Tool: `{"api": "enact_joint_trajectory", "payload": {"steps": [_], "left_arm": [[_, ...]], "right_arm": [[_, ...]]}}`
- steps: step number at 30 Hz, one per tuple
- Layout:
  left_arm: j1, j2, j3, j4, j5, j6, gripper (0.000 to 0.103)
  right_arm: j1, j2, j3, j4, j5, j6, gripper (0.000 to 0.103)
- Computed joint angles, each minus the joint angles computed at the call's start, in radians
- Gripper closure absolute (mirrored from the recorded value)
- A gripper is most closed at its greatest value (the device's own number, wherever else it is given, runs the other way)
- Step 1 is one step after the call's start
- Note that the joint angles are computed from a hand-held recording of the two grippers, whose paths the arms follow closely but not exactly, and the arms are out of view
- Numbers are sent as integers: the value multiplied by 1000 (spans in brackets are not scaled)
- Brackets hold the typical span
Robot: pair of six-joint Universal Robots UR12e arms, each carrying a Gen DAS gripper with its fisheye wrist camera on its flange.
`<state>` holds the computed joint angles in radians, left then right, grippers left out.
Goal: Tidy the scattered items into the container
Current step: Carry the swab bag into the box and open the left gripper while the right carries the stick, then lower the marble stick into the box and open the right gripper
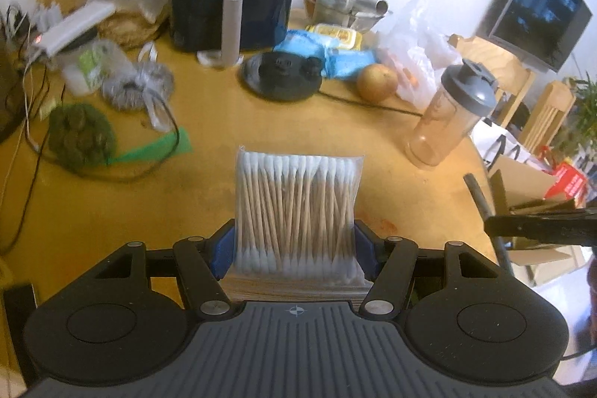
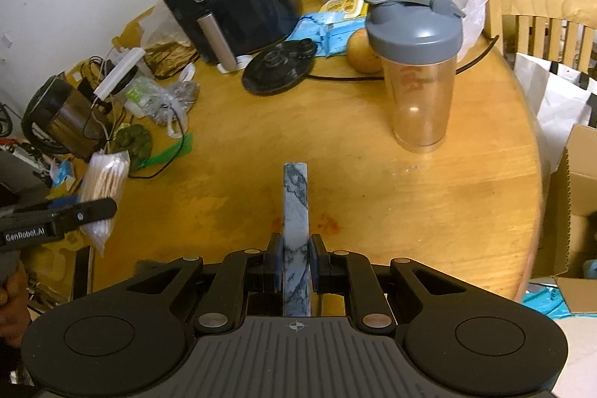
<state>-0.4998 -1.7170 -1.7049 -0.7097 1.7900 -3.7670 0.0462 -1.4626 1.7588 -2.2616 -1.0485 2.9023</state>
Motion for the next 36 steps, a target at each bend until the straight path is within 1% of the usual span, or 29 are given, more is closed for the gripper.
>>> {"api": "enact_joint_trajectory", "payload": {"steps": [9,14,16,17,19,20,21,23,25,28,32,36], "left_arm": [[-4,22,-36,-17,-87,-176,41],[-3,25,-42,-30,-133,-221,40],[2,29,-55,-6,-171,-245,40],[10,31,-67,21,-209,-257,39],[25,34,-91,68,-282,-280,33],[30,35,-100,84,-307,-298,28],[29,35,-102,89,-310,-308,24],[23,37,-102,90,-293,-309,21],[14,38,-94,74,-260,-299,20],[0,36,-74,33,-188,-280,20],[-25,26,-34,-58,-74,-230,20],[-46,20,-17,-96,6,-197,20]], "right_arm": [[-6,-14,13,43,47,-50,86],[-9,-21,17,59,63,-73,86],[-11,-22,17,67,71,-82,86],[-12,-23,18,71,75,-86,86],[-12,-24,19,77,78,-94,86],[-12,-24,21,80,79,-97,86],[-11,-24,21,83,80,-101,86],[-11,-25,24,91,79,-104,86],[-11,-27,26,99,81,-109,86],[-10,-29,29,112,79,-114,86],[-8,-30,29,141,79,-123,86],[-7,-30,26,171,89,-111,86]]}}
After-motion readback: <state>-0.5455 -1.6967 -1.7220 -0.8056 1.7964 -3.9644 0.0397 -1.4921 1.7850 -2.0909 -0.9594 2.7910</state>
